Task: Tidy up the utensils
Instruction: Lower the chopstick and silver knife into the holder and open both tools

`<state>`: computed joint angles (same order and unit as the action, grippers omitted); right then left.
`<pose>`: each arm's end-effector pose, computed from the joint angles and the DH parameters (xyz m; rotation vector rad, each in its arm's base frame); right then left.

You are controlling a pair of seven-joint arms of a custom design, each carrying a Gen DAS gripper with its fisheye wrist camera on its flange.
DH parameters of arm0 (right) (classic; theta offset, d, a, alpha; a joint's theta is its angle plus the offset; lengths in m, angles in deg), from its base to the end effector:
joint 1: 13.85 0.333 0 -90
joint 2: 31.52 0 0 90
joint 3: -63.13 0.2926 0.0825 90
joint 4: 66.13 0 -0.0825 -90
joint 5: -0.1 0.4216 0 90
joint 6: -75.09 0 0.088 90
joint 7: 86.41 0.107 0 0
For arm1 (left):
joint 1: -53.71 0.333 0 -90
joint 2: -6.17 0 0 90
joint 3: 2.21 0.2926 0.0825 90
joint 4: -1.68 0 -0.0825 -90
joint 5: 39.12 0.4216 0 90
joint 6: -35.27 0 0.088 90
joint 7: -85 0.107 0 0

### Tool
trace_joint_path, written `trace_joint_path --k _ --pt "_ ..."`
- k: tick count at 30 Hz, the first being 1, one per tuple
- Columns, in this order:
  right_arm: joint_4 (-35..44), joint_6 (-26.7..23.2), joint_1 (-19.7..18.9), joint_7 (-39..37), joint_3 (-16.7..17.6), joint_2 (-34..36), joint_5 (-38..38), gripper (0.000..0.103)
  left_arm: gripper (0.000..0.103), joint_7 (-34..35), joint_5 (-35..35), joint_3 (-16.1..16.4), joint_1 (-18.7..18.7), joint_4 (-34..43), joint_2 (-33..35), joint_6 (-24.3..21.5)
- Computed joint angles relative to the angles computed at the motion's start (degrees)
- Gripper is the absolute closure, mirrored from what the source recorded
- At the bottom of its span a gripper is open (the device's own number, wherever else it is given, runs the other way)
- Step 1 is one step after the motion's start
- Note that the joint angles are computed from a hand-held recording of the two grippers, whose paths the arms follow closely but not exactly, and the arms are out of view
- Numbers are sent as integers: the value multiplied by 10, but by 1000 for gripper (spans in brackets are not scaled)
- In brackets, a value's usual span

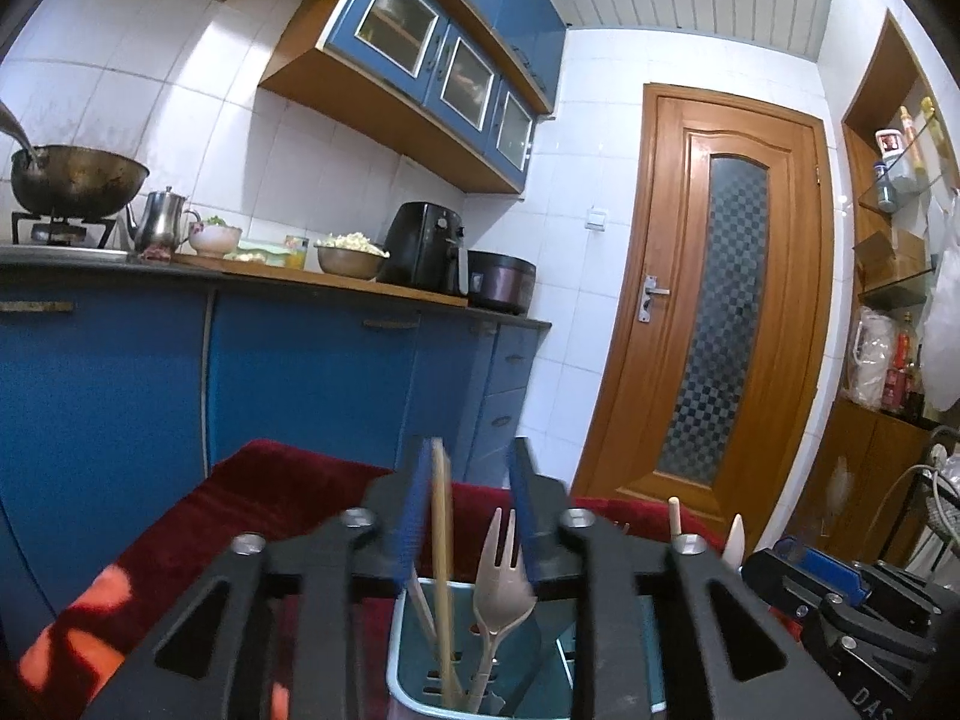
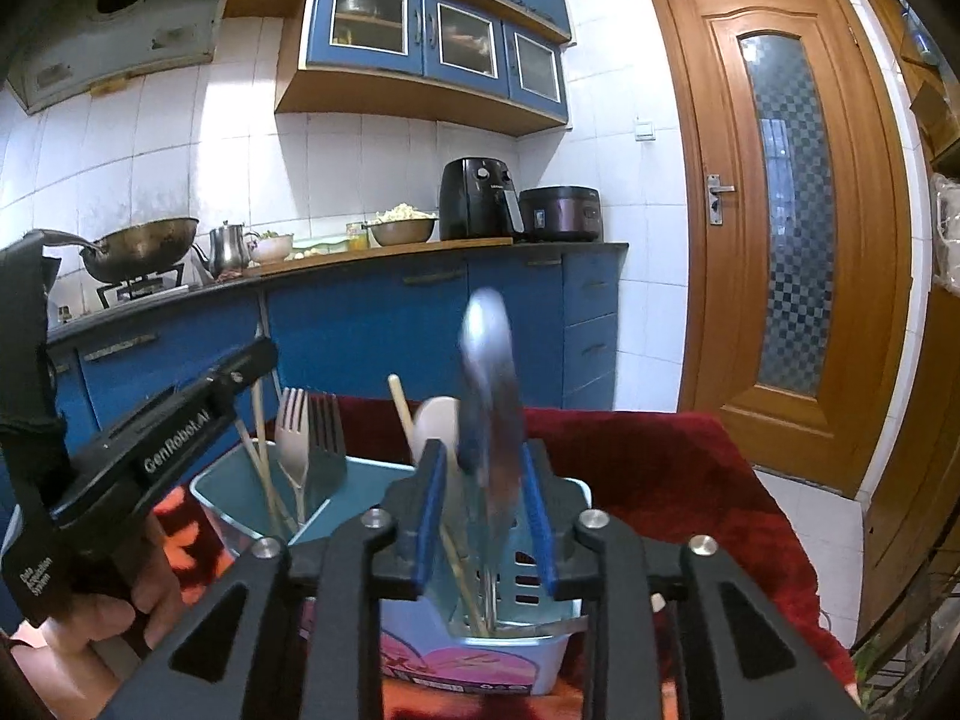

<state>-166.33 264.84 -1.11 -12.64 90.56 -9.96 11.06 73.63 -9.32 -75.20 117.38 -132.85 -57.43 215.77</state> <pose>0.5858 0.4068 0.4851 -1.7415 0.8909 -0.5314 0.5109 -0.2272 0.4608 -1.5851 0.8839 -1.0520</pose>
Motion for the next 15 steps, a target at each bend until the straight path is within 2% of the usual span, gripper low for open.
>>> trace_joint_path --k 3,5,9,15 --pt "-4 4 -37 4 41 2 -6 73 73 4 1 8 -10 -4 6 1" --pt "-13 8 -83 9 91 3 -19 73 73 14 5 17 -21 -5 11 -3" --pt "-34 30 -128 35 135 -8 -52 73 73 33 18 33 -48 -10 25 -14" --pt "-79 58 -231 111 228 -32 -126 72 73 63 41 73 -125 -39 55 -34"
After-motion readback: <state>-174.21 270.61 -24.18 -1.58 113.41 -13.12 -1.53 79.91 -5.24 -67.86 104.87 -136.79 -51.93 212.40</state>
